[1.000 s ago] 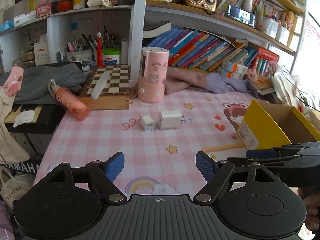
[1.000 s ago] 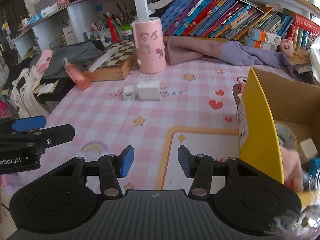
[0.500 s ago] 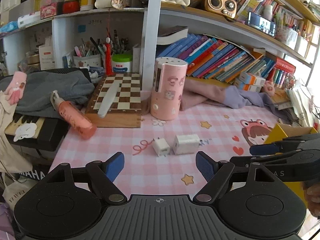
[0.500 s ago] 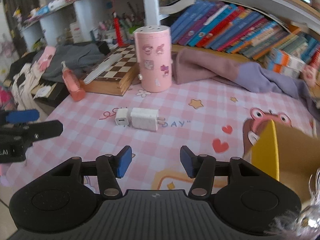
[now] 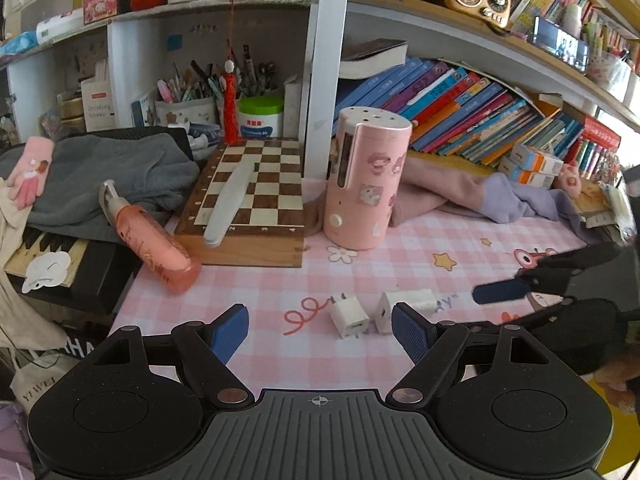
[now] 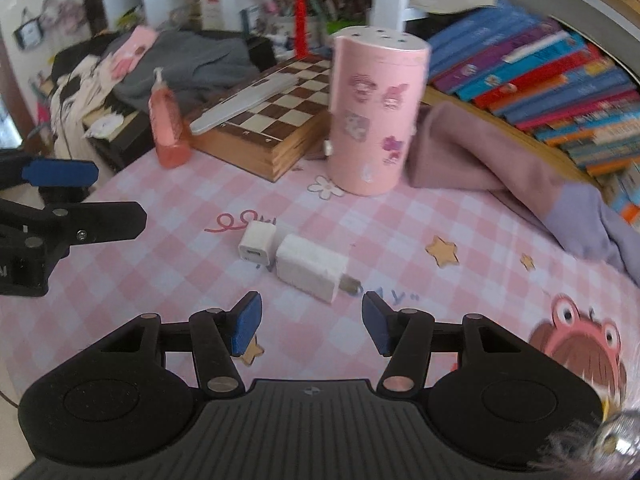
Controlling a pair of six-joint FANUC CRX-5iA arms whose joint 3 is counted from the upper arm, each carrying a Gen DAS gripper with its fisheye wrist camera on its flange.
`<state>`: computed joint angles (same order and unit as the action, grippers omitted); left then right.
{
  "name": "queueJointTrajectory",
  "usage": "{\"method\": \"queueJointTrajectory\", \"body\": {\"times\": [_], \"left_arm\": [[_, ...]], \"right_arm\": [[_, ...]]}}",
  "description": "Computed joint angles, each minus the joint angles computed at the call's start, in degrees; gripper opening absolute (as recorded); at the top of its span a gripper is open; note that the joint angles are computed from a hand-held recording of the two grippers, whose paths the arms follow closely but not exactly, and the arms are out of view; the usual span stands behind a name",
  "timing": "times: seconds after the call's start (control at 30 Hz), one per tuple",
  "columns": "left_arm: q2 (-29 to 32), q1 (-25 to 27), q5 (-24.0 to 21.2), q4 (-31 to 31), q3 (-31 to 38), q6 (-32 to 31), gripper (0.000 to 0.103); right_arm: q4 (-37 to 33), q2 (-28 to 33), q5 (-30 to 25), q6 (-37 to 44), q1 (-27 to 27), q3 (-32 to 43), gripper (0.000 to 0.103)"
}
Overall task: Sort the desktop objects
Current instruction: 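Grasp the white power adapter with the right tool while the left tool grasps the small charger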
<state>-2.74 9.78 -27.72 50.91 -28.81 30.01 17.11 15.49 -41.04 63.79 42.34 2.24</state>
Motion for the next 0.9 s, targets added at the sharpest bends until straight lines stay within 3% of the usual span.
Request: {"method": "queueJointTrajectory", "body": {"times": [0.4,0.63,0.9], "left_arm": [[3.0,0.0,-0.6,-6.3,2.7,6.9,0.081],[5.4,-0.8,-1.1,-7.6,4.2,7.8,0.081],[10.3,-3.8,1.7,-6.3,6.1,5.2,0.080]], "right_arm": [[-1.5,9.3,-2.2,9.5,-1.3,9.2,0.060],[-4.2,10.2,-1.7,10.5,-2.4,9.9,0.053],[4.2,6.4,0.3,-1.8,-2.7,3.5,0.052]]}}
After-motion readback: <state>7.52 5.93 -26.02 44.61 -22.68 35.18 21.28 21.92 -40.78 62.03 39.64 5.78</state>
